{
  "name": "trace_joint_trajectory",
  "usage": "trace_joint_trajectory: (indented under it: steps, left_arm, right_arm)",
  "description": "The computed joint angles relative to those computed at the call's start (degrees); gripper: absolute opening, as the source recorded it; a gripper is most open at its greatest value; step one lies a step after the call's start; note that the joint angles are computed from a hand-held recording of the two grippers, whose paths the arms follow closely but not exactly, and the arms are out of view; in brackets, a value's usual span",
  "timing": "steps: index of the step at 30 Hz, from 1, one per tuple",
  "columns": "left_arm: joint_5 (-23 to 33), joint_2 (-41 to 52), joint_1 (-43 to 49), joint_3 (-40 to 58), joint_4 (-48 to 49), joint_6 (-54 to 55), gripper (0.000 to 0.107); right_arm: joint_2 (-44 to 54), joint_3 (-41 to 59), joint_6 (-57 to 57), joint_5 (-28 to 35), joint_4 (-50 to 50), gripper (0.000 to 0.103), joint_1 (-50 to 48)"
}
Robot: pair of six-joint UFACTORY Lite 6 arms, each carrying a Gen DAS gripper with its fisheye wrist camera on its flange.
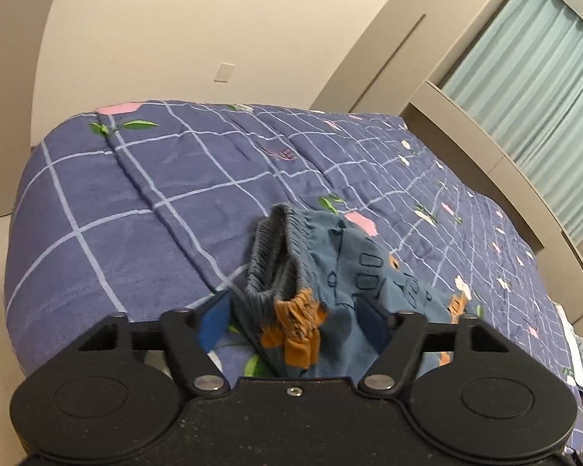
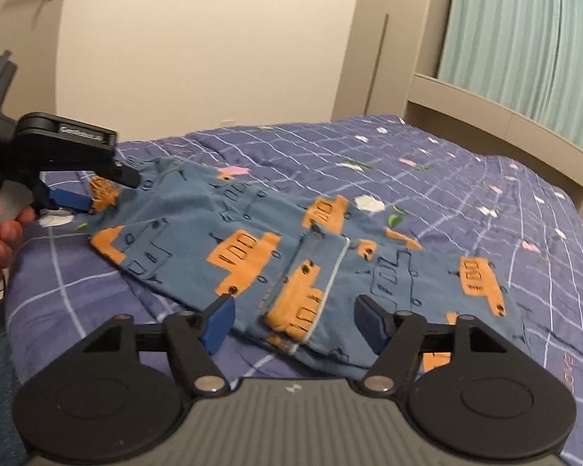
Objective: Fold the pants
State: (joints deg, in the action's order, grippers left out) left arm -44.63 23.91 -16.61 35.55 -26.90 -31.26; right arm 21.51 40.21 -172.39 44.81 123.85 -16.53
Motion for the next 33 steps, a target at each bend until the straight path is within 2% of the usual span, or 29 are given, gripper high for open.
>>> trace_joint_trajectory:
  steps: [2,5,9,12,19,29,33]
  left_arm:
    - [0.1,0.1,0.7,0.0,0.5,-1.0,0.032]
    - [1.1,-0.3,2.3,0.1,4.0,-3.7,0.022]
    - [-0.2,-3.2,0.4,-0.6,0.9,-0.3,0.02]
    - [0.9,-6.1,-1.8,0.8,-2.2,5.9,0.02]
    - [7.2,-8.0,-7.8,12.4,-6.1,22.8,0.02]
    - [19.8,8.8,-19.2,43.9,-12.7,41.5,0.02]
    - [26.8,19.9,-22.5,59.6,-22.0,54.5,0.02]
  right_arm:
    - [0.8,0.0,-1.3,-0.2,2.1,0.081,0.3]
    - [1.5,-0.2,-1.9,0.5,3.2,0.086,0.0]
    - [1.1,-0.6,-1.4,1.9,3.0,0.094,-1.1]
    - [0.9,-0.1,0.1,3.0,2.3,0.101,-2.5]
    - [1.9,3.3,2.9,3.7,1.7,0.103,-7.8]
    - [5.9,11.3,5.8,2.5,-0.1,0.103,-20.1]
    - [8.3,15.1,7.4,1.8,-0.9,0.103,-24.9]
